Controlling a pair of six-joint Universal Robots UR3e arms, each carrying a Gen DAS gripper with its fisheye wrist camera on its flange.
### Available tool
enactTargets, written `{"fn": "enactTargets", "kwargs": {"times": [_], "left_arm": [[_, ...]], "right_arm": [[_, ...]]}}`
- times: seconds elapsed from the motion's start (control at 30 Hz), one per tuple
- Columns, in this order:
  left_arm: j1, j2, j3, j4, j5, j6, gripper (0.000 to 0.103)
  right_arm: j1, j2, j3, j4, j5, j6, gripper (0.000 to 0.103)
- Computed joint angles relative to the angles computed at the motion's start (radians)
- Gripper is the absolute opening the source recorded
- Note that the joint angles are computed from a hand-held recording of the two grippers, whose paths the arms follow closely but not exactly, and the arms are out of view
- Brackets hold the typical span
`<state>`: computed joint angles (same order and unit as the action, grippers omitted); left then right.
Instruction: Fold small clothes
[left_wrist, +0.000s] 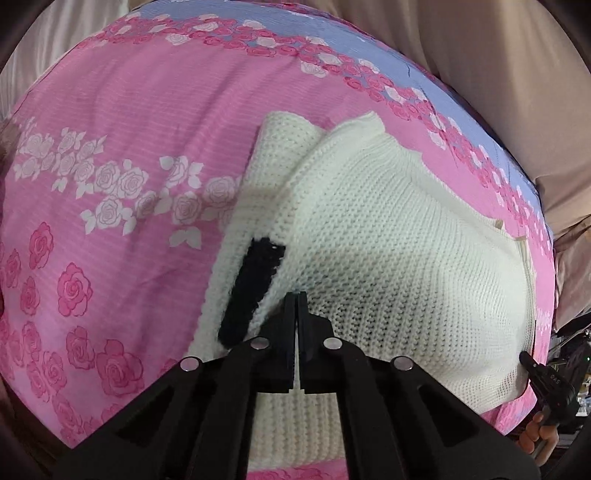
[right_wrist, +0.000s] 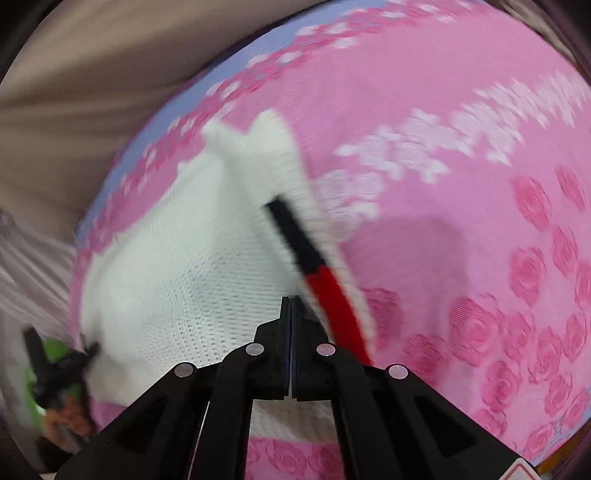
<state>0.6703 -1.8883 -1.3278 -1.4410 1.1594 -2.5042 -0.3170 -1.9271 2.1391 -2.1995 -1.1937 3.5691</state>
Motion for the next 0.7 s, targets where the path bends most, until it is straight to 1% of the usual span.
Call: {"fn": "enactTargets", "kwargs": {"times": [0.03, 0.07, 0.1, 0.13, 0.17, 0.2, 0.27, 0.3, 0.33, 0.37, 0.4, 0.43, 0.47, 0.5, 0.53, 0.6, 0.63, 0.67, 0.7], "left_arm": [[-0.006, 0.005, 0.031, -0.03, -0.022, -0.015, 0.002], [-0.007, 0.019, 0.045, -0.043, -0.049, -0.015, 0.005], [-0.014, 0.026, 0.07, -0.035, -0.077, -0.015, 0.014], [-0.036, 0.012, 0.102, -0.014, -0.079, -0.031, 0.022], [-0.062, -0.015, 0.146, 0.007, -0.069, -0.055, 0.039], [-0.091, -0.059, 0.199, 0.038, -0.057, -0.089, 0.044], [-0.136, -0.176, 0.33, 0.049, -0.02, -0.143, 0.044], [-0.157, -0.251, 0.424, 0.017, 0.012, -0.178, 0.044], [-0.165, -0.302, 0.485, -0.004, 0.025, -0.204, 0.044], [-0.17, -0.328, 0.506, 0.005, 0.04, -0.227, 0.036], [-0.178, -0.362, 0.538, 0.005, 0.064, -0.235, 0.022], [-0.179, -0.377, 0.548, 0.004, 0.069, -0.23, 0.02], [-0.171, -0.383, 0.549, 0.005, 0.058, -0.226, 0.018], [-0.161, -0.369, 0.519, 0.019, 0.053, -0.217, 0.015], [-0.155, -0.371, 0.521, 0.015, 0.05, -0.21, 0.015], [-0.152, -0.377, 0.519, 0.018, 0.045, -0.204, 0.015], [-0.155, -0.381, 0.518, 0.024, 0.046, -0.202, 0.015], [-0.163, -0.385, 0.517, 0.037, 0.055, -0.205, 0.015], [-0.173, -0.387, 0.518, 0.045, 0.064, -0.213, 0.015]], "right_arm": [[0.0, -0.011, -0.024, 0.019, -0.015, 0.0, 0.0], [0.042, 0.019, -0.09, 0.038, -0.064, 0.008, 0.01], [0.102, 0.077, -0.172, 0.029, -0.13, 0.026, 0.019], [0.153, 0.157, -0.268, 0.011, -0.176, 0.026, 0.024], [0.172, 0.219, -0.338, -0.002, -0.19, 0.016, 0.038], [0.183, 0.291, -0.404, -0.024, -0.205, 0.009, 0.049], [0.221, 0.465, -0.564, -0.052, -0.248, 0.001, 0.057], [0.232, 0.525, -0.63, -0.025, -0.261, 0.003, 0.058], [0.236, 0.626, -0.727, 0.017, -0.274, 0.006, 0.058], [0.235, 0.708, -0.803, 0.063, -0.273, 0.004, 0.057], [0.239, 0.748, -0.837, 0.093, -0.276, 0.009, 0.041], [0.245, 0.763, -0.842, 0.097, -0.272, 0.016, 0.025], [0.241, 0.741, -0.806, 0.055, -0.245, 0.018, 0.009], [0.239, 0.711, -0.777, 0.025, -0.243, 0.027, 0.008], [0.232, 0.67, -0.741, -0.008, -0.271, 0.042, 0.008], [0.189, 0.626, -0.696, 0.001, -0.287, 0.063, 0.007], [0.161, 0.633, -0.681, 0.016, -0.27, 0.064, 0.007], [0.12, 0.641, -0.646, -0.001, -0.225, 0.04, 0.005], [0.111, 0.644, -0.632, -0.028, -0.212, 0.027, 0.004]]}}
